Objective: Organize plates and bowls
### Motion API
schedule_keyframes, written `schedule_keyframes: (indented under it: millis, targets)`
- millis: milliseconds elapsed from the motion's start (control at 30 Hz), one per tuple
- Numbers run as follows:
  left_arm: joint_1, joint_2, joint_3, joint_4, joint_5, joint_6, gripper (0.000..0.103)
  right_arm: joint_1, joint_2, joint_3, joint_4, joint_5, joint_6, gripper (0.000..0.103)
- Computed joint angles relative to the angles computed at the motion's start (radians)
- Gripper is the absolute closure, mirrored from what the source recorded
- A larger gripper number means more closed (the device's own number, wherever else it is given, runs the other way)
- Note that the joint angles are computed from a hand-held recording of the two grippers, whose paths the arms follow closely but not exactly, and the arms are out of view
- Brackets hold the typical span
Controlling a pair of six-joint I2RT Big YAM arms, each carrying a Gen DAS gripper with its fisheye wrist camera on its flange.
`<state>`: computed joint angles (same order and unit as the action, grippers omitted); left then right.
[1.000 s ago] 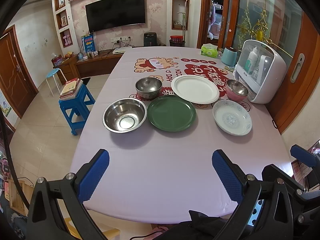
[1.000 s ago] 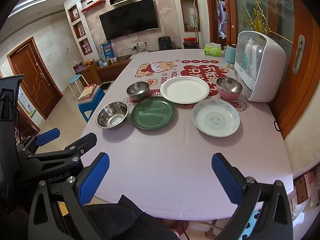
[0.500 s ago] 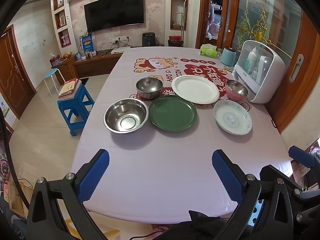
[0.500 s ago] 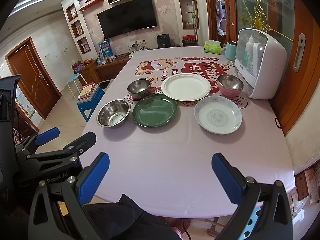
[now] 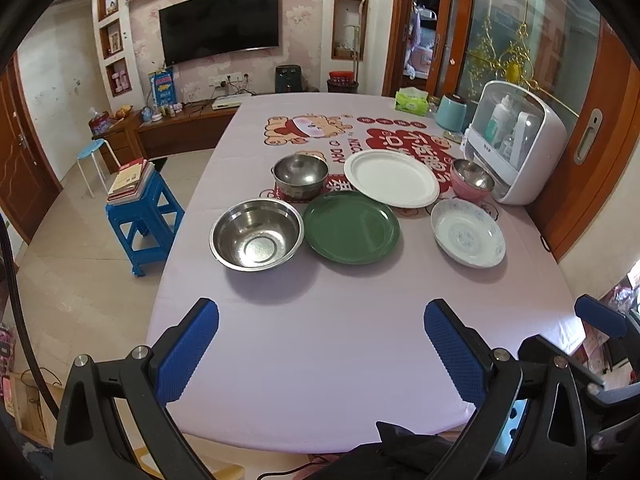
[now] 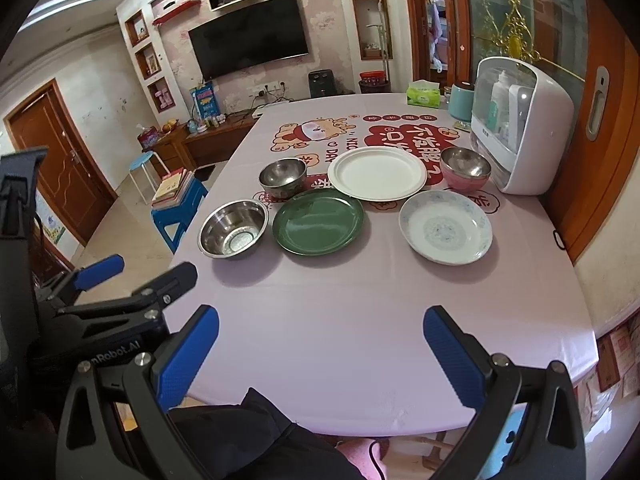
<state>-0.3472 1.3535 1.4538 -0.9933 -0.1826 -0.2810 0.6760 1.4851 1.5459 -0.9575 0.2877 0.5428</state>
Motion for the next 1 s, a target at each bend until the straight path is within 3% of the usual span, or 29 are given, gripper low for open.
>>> schedule_keyframes:
  millis: [167, 533, 733, 1000]
  targets:
    - [0.034, 0.0, -0.012, 0.015, 0.045, 0.029, 0.001, 0.03, 0.024, 0.026, -0.029, 0.033, 0.033, 0.001]
    - [0.059, 0.05, 0.004, -0.027, 0.161, 0.069, 0.001, 0.038, 0.014, 0.019, -0.086, 0.057, 0.123, 0.001]
    - [0.047, 0.086, 0.025, -0.041, 0.165, 0.056, 0.001, 0.011, 0.018, 0.015, -0.09, 0.024, 0.122, 0.001]
    - [0.015, 0.171, 0.122, -0.083, 0.108, 0.024, 0.001, -0.072, 0.018, 0.001, -0.044, -0.069, 0.078, 0.001]
